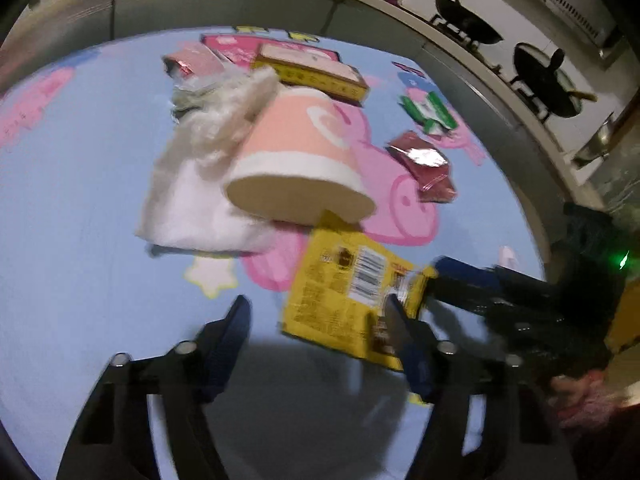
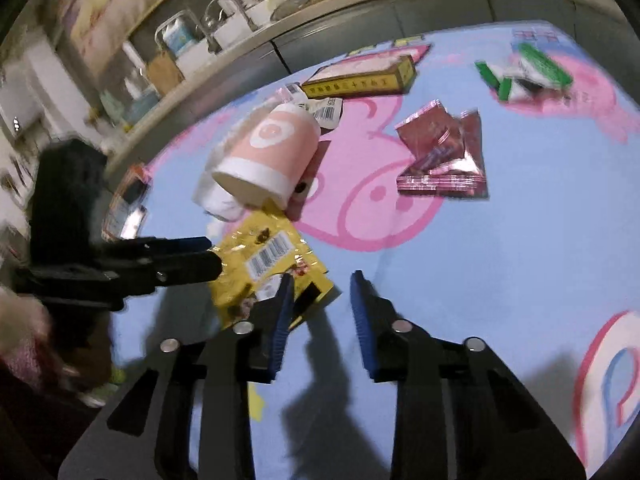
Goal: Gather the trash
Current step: 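Grasp the yellow snack wrapper with the left gripper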
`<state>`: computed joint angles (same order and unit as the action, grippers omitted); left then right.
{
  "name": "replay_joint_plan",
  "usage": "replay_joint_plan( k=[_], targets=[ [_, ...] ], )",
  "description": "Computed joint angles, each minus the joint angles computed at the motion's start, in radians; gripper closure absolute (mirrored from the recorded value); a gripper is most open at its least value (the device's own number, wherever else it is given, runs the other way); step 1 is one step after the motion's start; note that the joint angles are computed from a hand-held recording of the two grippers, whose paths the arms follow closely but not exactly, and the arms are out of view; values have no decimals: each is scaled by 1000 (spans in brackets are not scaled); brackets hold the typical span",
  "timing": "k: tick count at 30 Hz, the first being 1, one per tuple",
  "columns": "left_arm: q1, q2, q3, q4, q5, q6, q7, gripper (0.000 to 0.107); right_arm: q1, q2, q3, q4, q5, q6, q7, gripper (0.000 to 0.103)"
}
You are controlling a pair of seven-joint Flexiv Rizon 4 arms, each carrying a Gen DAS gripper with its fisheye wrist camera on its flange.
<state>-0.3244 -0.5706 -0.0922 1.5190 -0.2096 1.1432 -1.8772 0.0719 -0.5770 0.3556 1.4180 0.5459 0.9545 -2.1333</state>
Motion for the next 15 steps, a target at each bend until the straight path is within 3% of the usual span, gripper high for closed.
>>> replay_joint_plan(
  k=[3, 4, 7, 11, 13, 15],
  targets=[
    [70, -12, -121, 30, -121, 49, 94, 50, 63, 19, -37, 70, -85, 129, -18, 80],
    [72, -17, -130, 30, -141, 55, 105, 52, 75, 23, -42, 90, -110, 164, -18, 80],
    [90, -24, -176, 48, -220, 91, 150, 56, 61, 20, -24, 110, -143, 206, -26, 80],
    [194, -27, -367, 120, -428, 195, 312, 77, 20, 11, 20, 104, -133, 204, -34, 80],
    [174, -30, -345, 109, -443, 188, 318, 86, 6, 8, 34, 93, -119, 191, -31, 80],
    [124, -36, -271, 79, -410, 139, 277, 97, -15, 0, 53, 73, -91, 163, -31, 80]
  ],
)
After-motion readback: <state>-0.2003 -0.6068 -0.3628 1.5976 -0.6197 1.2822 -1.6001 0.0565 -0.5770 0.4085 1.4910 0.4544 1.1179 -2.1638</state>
